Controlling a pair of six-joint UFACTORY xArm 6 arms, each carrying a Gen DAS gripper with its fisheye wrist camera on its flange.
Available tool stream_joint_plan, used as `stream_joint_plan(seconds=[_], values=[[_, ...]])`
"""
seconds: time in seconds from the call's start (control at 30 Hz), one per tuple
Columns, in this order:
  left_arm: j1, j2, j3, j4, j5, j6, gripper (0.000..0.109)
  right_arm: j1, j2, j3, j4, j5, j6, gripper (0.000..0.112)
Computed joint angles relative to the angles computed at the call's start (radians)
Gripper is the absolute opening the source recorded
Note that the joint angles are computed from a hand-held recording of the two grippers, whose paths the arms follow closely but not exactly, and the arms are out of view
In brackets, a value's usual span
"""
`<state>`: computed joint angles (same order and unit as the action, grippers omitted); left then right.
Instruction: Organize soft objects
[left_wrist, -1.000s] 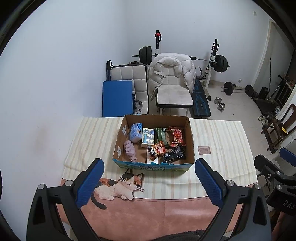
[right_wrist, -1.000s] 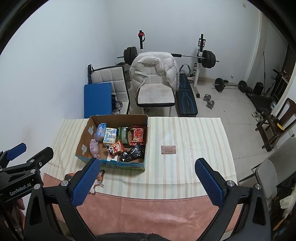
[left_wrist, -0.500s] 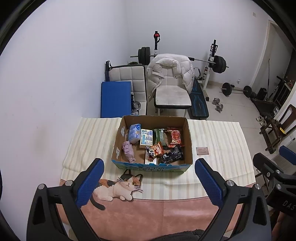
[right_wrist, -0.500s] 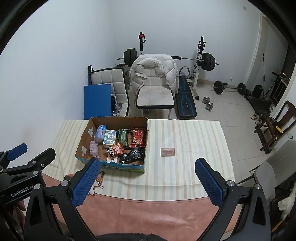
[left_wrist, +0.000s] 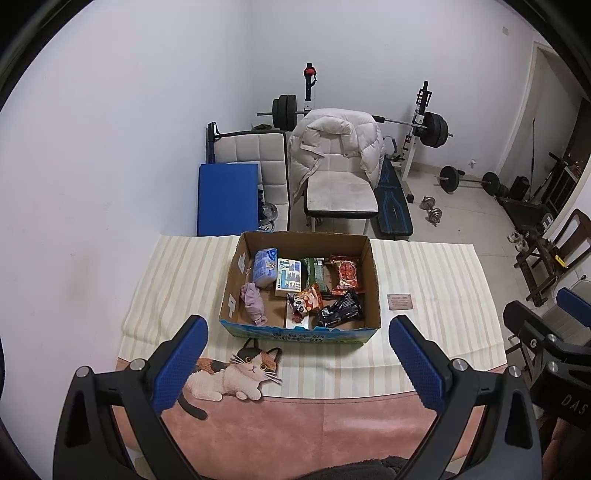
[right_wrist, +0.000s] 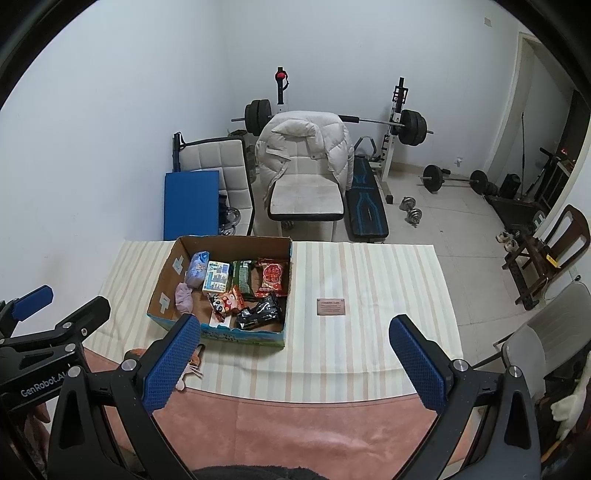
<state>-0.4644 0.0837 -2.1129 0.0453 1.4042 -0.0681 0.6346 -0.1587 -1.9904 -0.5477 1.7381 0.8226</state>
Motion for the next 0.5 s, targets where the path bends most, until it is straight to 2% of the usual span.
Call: stream_joint_plan(seconds=[0.5], values=[[0.001,0.017,-0.033,-0.006,0.014,0.0,0.101,0.001,-0.002,-0.021,-0.021,0.023,-0.008,0.103]])
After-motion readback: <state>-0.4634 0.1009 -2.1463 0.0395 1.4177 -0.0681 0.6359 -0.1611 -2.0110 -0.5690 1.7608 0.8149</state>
